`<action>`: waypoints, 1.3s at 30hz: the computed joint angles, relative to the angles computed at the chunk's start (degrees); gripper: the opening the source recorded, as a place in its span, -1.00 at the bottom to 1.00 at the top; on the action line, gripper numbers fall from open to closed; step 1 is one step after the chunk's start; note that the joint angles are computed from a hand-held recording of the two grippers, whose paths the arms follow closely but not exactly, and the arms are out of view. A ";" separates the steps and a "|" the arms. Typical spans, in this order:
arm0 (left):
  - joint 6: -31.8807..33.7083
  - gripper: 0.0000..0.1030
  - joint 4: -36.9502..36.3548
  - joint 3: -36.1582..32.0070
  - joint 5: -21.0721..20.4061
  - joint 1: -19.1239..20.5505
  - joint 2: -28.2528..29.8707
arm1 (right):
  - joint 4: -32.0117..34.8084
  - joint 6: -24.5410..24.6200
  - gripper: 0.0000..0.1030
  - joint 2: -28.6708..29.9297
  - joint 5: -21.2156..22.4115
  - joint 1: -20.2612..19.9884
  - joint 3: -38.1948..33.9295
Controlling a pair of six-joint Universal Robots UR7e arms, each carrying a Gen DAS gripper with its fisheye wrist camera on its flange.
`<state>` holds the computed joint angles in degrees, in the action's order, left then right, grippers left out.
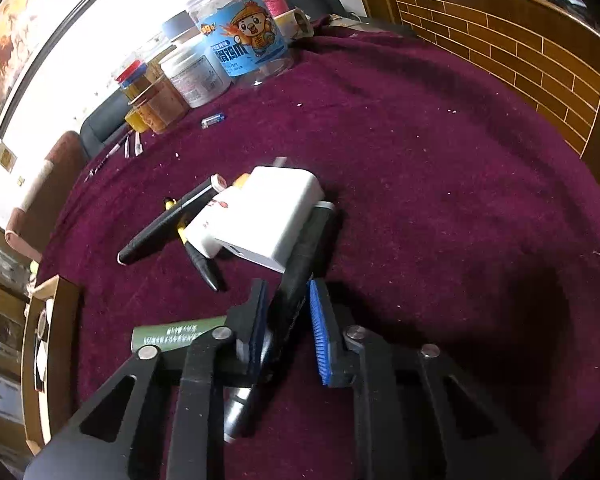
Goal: Organize rigid objects
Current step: 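Carry the white marker and black marker into the box and release both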
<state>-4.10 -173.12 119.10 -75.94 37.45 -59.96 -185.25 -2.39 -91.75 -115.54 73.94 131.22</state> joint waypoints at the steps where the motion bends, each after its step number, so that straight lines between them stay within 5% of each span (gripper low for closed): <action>1: -0.08 -0.78 -0.46 0.31 0.05 0.37 -0.46 | -0.52 0.28 -0.72 -0.12 0.06 0.07 0.24; 4: -0.14 -0.78 -2.00 1.15 0.25 1.26 -1.40 | -1.68 2.04 -0.76 -3.00 4.78 -1.53 2.73; 8: 0.19 -0.78 -1.26 0.88 1.68 2.17 -2.07 | -1.28 3.87 -0.76 -8.52 16.85 -4.67 6.35; 14: 1.45 -0.78 0.15 -0.09 4.10 2.87 -2.24 | 0.53 2.65 -0.76 -8.09 21.81 1.12 6.19; 22: 2.03 -0.78 7.53 -3.24 6.16 4.46 -0.86 | 3.24 2.19 -0.75 3.93 25.80 10.80 1.97; 30: 1.92 -0.78 12.33 -5.19 5.11 6.11 -1.01 | 7.00 1.38 -0.75 14.23 26.89 16.01 -2.50; 36: 0.18 -0.78 23.80 -10.16 2.94 9.15 -0.54 | 11.13 -0.50 -0.75 19.44 23.83 18.94 -6.00; 39: -0.70 -0.78 29.44 -14.14 4.99 10.88 1.60 | 12.95 -0.33 -0.75 22.62 22.71 19.76 -8.78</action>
<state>-4.81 -143.68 104.96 -70.95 48.33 -58.36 -172.30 -2.71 -69.13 -92.83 93.70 122.44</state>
